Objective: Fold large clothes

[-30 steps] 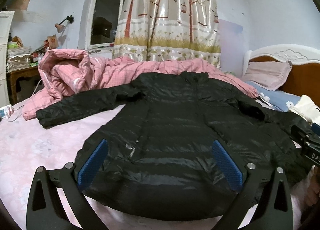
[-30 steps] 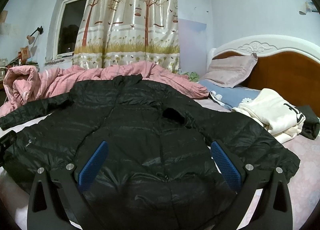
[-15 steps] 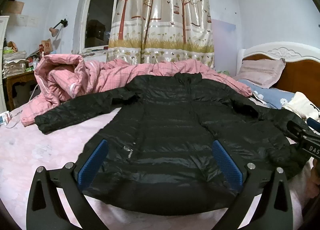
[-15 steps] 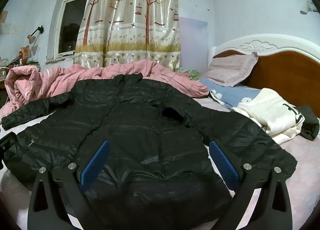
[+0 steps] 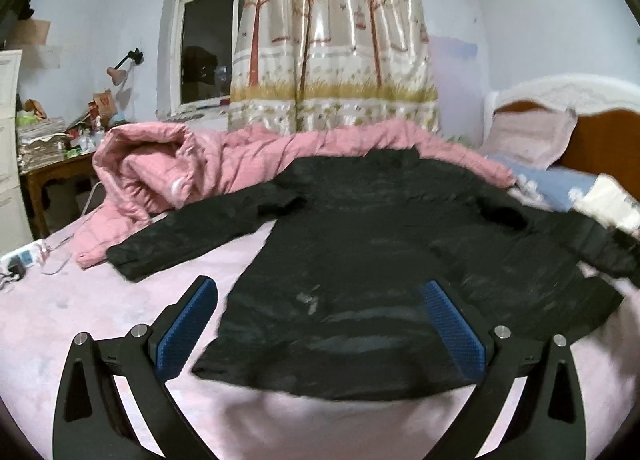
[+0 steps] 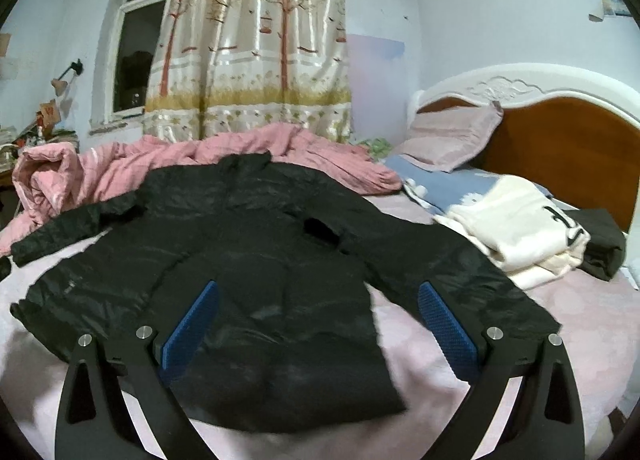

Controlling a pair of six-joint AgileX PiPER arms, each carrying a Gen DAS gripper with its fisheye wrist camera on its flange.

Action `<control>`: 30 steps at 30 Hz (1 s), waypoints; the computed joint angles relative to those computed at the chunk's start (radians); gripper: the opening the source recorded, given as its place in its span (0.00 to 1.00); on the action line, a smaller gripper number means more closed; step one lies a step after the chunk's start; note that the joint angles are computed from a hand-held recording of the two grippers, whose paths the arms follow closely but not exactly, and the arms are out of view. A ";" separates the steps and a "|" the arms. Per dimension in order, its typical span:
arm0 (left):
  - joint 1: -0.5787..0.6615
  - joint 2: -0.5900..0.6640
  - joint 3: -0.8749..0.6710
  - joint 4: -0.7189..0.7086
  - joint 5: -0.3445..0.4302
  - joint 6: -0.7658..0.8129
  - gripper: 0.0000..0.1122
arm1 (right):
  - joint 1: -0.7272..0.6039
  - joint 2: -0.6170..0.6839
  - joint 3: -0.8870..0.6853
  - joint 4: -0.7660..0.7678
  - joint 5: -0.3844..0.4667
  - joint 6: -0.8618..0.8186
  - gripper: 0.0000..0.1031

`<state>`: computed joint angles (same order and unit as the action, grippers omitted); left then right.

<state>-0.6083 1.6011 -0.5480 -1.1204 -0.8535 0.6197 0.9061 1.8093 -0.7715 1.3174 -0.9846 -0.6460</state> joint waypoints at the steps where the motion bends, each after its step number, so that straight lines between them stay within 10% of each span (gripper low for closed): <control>1: 0.015 0.000 -0.004 -0.030 0.022 0.030 0.91 | -0.018 -0.025 0.030 0.005 0.016 0.011 0.98; 13: 0.429 0.104 -0.117 0.038 0.562 -0.034 0.78 | -0.382 -0.058 0.091 -0.203 0.546 0.150 0.76; 23: 0.489 0.147 -0.128 0.079 0.633 -0.071 0.76 | -0.418 0.050 0.040 -0.509 0.687 0.392 0.59; 30: 0.527 0.179 -0.173 0.060 0.711 0.040 0.81 | -0.412 0.029 0.049 -0.692 0.688 0.563 0.07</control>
